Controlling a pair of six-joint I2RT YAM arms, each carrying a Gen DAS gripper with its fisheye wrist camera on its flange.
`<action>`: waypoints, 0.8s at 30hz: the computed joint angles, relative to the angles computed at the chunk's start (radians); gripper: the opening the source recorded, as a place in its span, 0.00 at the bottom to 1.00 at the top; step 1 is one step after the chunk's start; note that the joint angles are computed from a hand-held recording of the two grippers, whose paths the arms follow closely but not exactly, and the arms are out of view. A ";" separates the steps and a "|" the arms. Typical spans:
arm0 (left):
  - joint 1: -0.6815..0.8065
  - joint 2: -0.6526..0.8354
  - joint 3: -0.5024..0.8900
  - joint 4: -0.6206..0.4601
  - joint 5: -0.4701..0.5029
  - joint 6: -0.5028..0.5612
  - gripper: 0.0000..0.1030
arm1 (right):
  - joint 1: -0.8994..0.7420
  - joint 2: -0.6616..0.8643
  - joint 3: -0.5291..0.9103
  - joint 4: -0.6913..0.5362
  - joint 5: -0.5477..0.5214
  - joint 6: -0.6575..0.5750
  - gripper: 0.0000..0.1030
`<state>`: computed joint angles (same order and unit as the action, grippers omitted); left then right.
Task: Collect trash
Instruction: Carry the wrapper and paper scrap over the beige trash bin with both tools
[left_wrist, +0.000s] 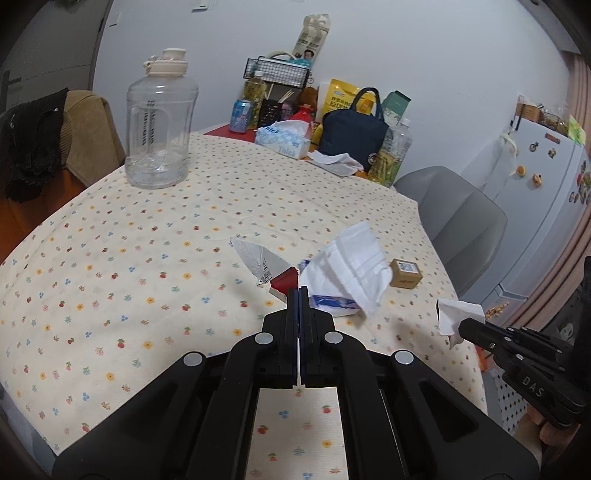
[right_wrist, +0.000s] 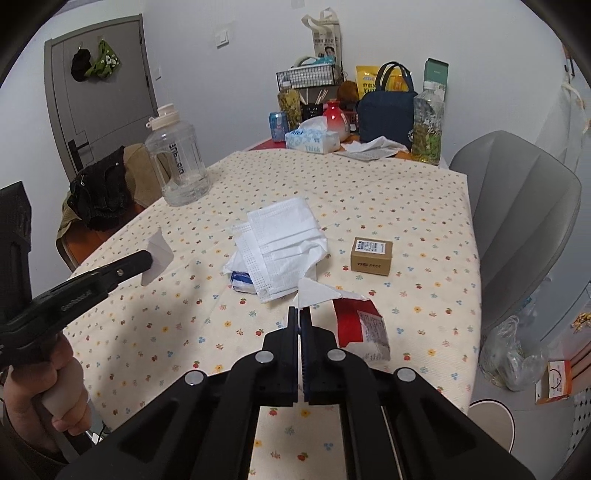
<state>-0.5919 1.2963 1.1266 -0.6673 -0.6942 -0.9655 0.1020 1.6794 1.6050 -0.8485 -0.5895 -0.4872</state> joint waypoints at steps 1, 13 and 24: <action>-0.005 0.011 0.014 0.001 -0.003 0.007 0.01 | -0.012 -0.004 0.005 -0.007 -0.010 -0.002 0.03; -0.058 0.151 0.188 0.017 -0.008 0.089 0.01 | -0.156 -0.001 0.053 -0.055 -0.080 -0.017 0.03; -0.101 0.316 0.377 0.023 0.015 0.166 0.01 | -0.293 0.038 0.085 -0.059 -0.121 -0.021 0.03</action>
<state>-0.6929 1.6119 1.5039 -0.6439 -0.6795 -0.7994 -0.1913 1.7178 1.6900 -0.9079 -0.7108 -0.5084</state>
